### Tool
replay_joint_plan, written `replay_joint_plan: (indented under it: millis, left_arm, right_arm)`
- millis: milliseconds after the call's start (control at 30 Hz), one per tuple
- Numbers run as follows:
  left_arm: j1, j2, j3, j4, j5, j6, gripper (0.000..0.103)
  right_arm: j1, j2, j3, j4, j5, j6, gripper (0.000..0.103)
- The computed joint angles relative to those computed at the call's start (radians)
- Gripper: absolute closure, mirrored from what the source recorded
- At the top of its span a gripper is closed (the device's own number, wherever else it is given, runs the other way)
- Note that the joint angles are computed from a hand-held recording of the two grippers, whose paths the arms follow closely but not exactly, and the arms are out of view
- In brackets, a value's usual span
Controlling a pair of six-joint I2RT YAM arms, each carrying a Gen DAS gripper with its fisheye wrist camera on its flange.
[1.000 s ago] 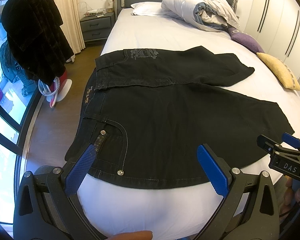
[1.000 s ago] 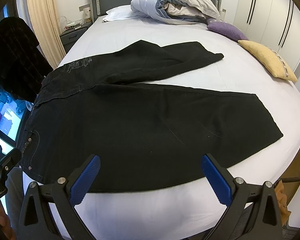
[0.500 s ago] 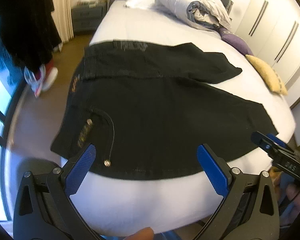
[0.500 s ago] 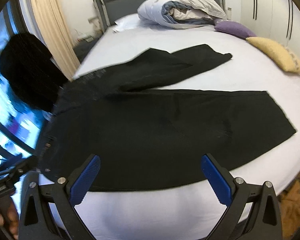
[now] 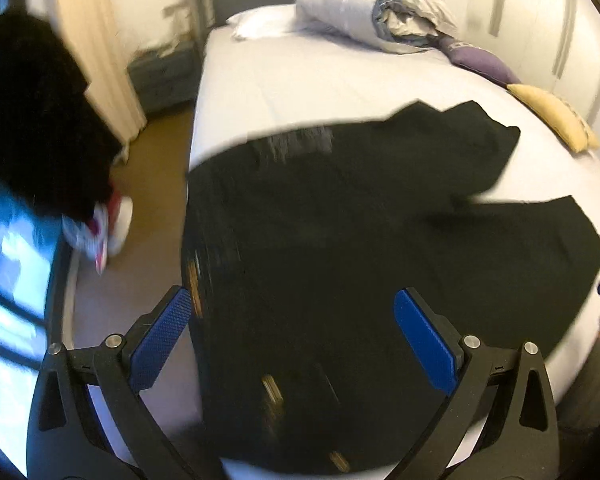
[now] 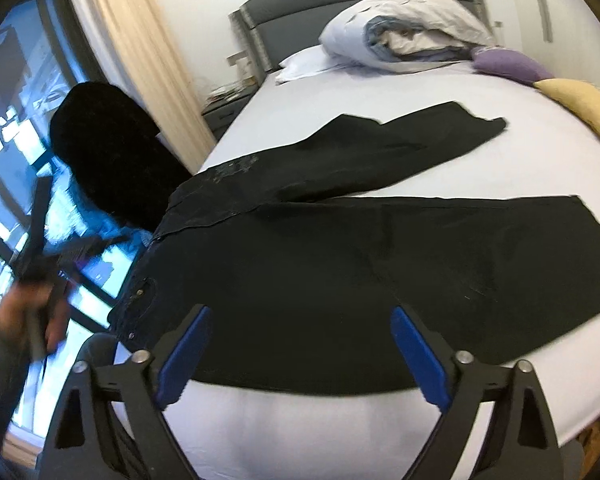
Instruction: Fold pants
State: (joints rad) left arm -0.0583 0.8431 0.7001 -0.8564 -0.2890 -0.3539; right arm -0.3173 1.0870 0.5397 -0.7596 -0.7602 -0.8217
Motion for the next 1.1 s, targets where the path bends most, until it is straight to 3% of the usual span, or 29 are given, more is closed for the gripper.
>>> replay_joint_plan:
  millis: [100,267,467,700,833,933,967,1000,1033,1067,1100]
  left_arm:
    - [0.280,0.290,0.123,0.206,0.204,0.346,0.000]
    - [0.437,0.786,0.459,0.272,0.320,0.634,0.000]
    - [0.473,1.124,0.754,0.249,0.336,0.783,0.000]
    - [0.490,1.451,1.140,0.021,0.417,0.851,0.002]
    - [0.503,1.553,1.250,-0.039,0.429,0.844,0.005]
    - [0.518,1.577,1.285,-0.059,0.474,0.825,0.025]
    - [0.519,1.580,1.297,-0.066,0.476,0.819,0.036]
    - [0.521,1.589,1.318,-0.080,0.482,0.812,0.054]
    - [0.525,1.598,1.347,-0.102,0.492,0.800,0.061]
    - [0.526,1.601,1.357,-0.107,0.502,0.786,0.081]
    - [0.528,1.603,1.370,-0.114,0.509,0.780,0.085]
  right_arm:
    - [0.065,0.071,0.026,0.039,0.003,0.005,0.015]
    - [0.120,0.200,0.057,0.112,-0.006,0.012,0.015]
    - [0.163,0.421,0.126,0.205,0.005,0.064,0.019]
    - [0.201,0.555,0.209,0.249,0.002,0.108,0.023]
    - [0.234,0.592,0.265,0.233,0.010,0.085,0.026]
    - [0.265,0.596,0.329,0.199,0.011,0.071,0.027]
    - [0.278,0.597,0.355,0.188,0.014,0.065,0.027]
    - [0.296,0.602,0.386,0.181,0.020,0.058,0.027]
    - [0.321,0.614,0.434,0.170,0.031,0.045,0.027]
    - [0.345,0.624,0.474,0.163,0.048,0.033,0.027]
    - [0.370,0.638,0.513,0.160,0.067,0.022,0.027]
